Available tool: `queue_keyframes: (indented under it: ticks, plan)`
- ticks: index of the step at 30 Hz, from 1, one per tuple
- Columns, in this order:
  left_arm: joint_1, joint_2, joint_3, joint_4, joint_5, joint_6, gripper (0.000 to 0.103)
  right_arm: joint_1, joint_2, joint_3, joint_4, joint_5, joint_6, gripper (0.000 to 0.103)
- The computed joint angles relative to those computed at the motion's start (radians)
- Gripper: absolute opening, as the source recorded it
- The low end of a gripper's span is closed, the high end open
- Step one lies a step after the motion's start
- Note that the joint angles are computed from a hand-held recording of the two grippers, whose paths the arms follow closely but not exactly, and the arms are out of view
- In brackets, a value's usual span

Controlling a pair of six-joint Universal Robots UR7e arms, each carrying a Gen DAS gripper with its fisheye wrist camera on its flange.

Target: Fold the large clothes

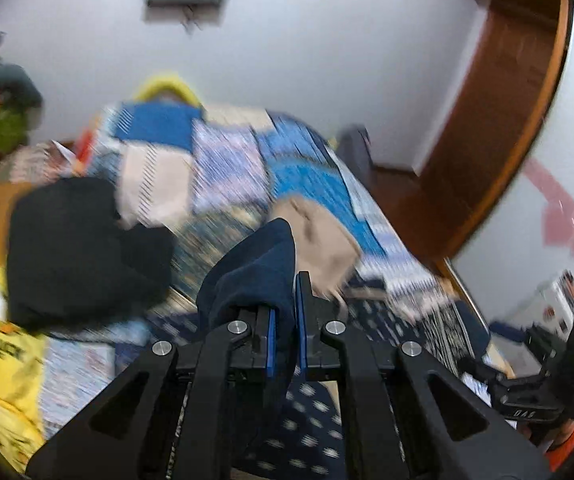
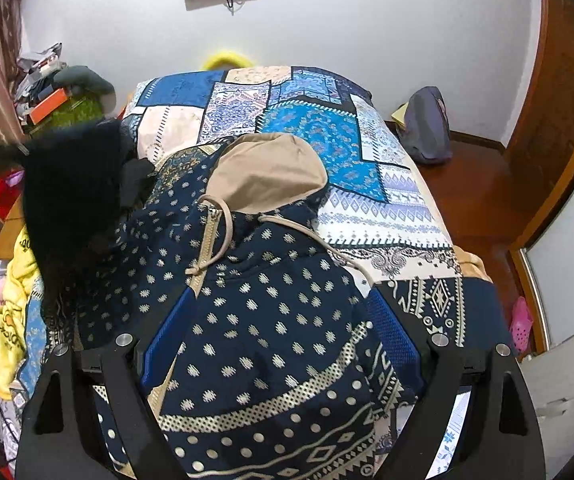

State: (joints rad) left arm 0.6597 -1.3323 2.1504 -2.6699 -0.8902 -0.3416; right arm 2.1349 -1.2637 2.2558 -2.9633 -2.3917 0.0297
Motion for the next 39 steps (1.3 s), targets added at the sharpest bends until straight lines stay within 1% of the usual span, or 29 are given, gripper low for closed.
queue_keyframes:
  ticks: [3,6,8,10,11,13,14,15,19,23,25,27,30,32,33,37,39]
  plan:
    - [0.01,0.063,-0.006,0.051,-0.063,-0.027,0.007,-0.003,-0.017,0.02,-0.007,-0.008,-0.003,0.086]
    - [0.018,0.123,-0.001,0.1,-0.144,-0.07,0.007,-0.009,-0.033,0.035,-0.002,-0.008,-0.003,0.086]
    - [0.025,0.154,0.001,0.133,-0.174,-0.072,0.007,-0.015,-0.041,0.042,0.013,0.001,0.002,0.086]
    - [0.027,0.176,0.005,0.165,-0.187,-0.059,0.009,-0.018,-0.043,0.047,0.019,0.002,0.006,0.086]
    - [0.021,0.186,0.007,0.189,-0.192,-0.059,0.014,-0.018,-0.043,0.049,0.022,0.001,0.007,0.086]
    - [0.02,0.196,0.008,0.22,-0.193,-0.065,0.028,-0.017,-0.038,0.052,0.024,-0.005,0.005,0.086]
    - [0.015,0.188,0.016,0.233,-0.188,-0.079,0.039,-0.015,-0.034,0.052,0.025,-0.01,0.002,0.086]
    - [0.009,0.177,0.031,0.228,-0.182,-0.093,0.042,-0.012,-0.029,0.051,0.026,-0.014,-0.002,0.086]
    - [-0.012,0.12,0.063,0.254,-0.153,-0.1,0.043,0.001,-0.014,0.038,0.045,-0.017,-0.012,0.086]
    - [-0.034,0.016,0.102,0.254,-0.122,-0.105,0.057,0.021,0.016,0.014,0.043,-0.015,-0.039,0.086]
    - [-0.047,-0.051,0.128,0.249,-0.083,-0.1,0.061,0.031,0.036,-0.004,0.045,0.003,-0.056,0.086]
    - [-0.066,-0.114,0.154,0.27,-0.004,-0.084,0.07,0.036,0.053,-0.022,0.062,0.033,-0.067,0.086]
    - [-0.077,-0.179,0.181,0.328,0.121,-0.085,0.08,0.049,0.103,-0.056,0.073,0.051,-0.094,0.086]
    - [-0.065,-0.219,0.187,0.385,0.165,-0.107,0.08,0.054,0.139,-0.076,0.077,0.051,-0.119,0.086]
    - [-0.052,-0.242,0.188,0.413,0.176,-0.121,0.08,0.056,0.156,-0.084,0.078,0.053,-0.13,0.086]
    - [0.001,-0.316,0.196,0.478,0.186,-0.172,0.08,0.056,0.233,-0.135,0.128,0.077,-0.165,0.085]
    - [0.024,-0.346,0.202,0.499,0.194,-0.199,0.08,0.048,0.269,-0.163,0.159,0.101,-0.18,0.085]
